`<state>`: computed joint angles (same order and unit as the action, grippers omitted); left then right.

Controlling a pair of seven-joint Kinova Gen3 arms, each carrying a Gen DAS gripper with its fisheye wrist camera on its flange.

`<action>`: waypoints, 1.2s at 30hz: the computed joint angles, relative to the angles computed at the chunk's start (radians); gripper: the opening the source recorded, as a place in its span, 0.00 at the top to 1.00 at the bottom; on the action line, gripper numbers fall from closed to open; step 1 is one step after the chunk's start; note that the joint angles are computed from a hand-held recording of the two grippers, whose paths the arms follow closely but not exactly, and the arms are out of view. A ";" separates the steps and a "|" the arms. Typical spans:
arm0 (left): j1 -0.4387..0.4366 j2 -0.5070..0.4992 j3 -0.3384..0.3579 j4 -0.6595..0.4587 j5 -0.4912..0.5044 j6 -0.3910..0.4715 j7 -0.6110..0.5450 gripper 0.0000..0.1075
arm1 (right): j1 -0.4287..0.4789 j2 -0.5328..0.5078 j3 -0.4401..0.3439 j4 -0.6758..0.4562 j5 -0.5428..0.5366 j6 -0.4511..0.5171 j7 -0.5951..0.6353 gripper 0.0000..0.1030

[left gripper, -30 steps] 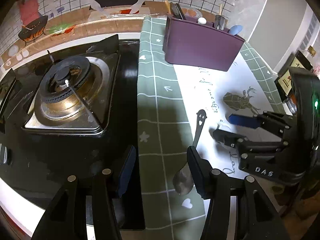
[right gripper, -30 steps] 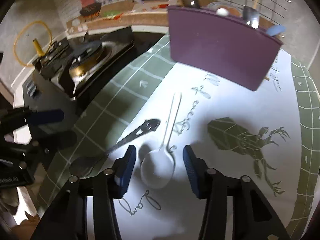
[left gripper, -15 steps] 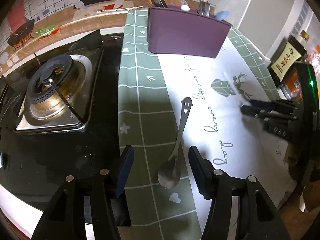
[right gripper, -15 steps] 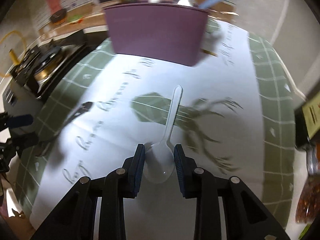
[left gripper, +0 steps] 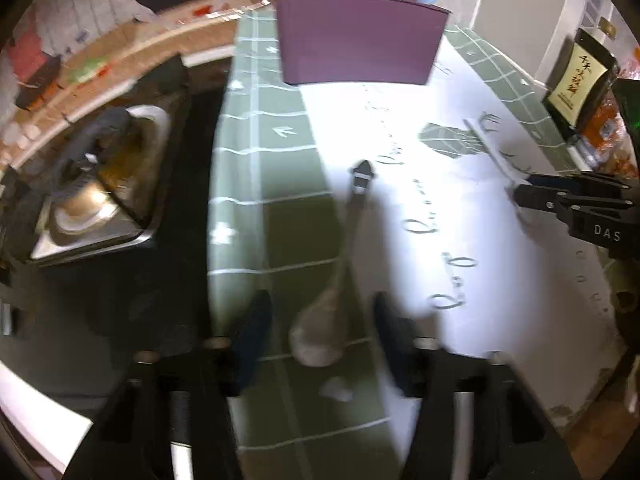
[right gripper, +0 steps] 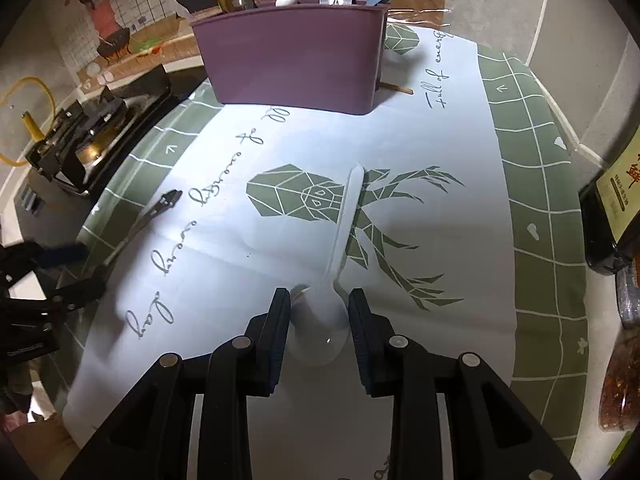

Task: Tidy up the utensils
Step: 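Grasp the smiley-handled metal spoon with the left tool while the right tool grasps the white plastic spoon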

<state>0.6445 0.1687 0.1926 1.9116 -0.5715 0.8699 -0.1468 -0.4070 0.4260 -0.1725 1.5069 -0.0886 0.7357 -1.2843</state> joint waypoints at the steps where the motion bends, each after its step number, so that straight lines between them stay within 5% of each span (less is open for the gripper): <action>1: 0.000 0.008 0.001 -0.008 -0.002 -0.002 -0.005 0.65 | 0.014 0.002 -0.007 -0.006 -0.017 0.005 0.008 0.72; 10: -0.066 0.003 -0.017 -0.005 0.113 -0.182 -0.108 0.73 | -0.087 0.069 0.059 -0.110 0.084 0.058 -0.120 0.72; 13: -0.084 -0.003 -0.026 -0.014 0.150 -0.158 -0.147 0.71 | -0.113 0.065 0.059 -0.101 0.135 0.057 -0.144 0.74; 16: -0.129 -0.004 -0.031 -0.028 0.222 -0.143 -0.223 0.66 | -0.099 0.051 0.043 -0.084 0.137 0.056 -0.130 0.94; 20: -0.174 -0.020 0.029 -0.024 0.253 -0.135 -0.284 0.66 | -0.063 0.021 0.031 -0.054 0.108 0.041 -0.124 0.94; 23: -0.127 -0.047 0.058 0.015 0.182 -0.144 -0.206 0.62 | -0.016 -0.003 0.015 -0.028 0.059 0.023 -0.100 0.94; 27: 0.045 -0.037 -0.036 0.032 0.090 -0.136 -0.043 0.54 | 0.024 -0.023 0.001 0.003 0.011 0.006 -0.057 0.94; 33: 0.108 0.057 -0.002 -0.045 -0.070 0.019 0.162 0.58 | 0.051 -0.047 -0.007 0.045 -0.025 -0.026 -0.013 0.90; 34: 0.122 0.061 -0.008 -0.044 -0.090 0.031 0.195 0.74 | 0.056 -0.056 -0.011 0.057 -0.031 -0.032 0.002 0.83; 36: 0.126 0.046 -0.017 -0.025 -0.114 0.020 0.237 0.73 | 0.047 -0.080 -0.007 0.094 -0.020 -0.062 0.011 0.63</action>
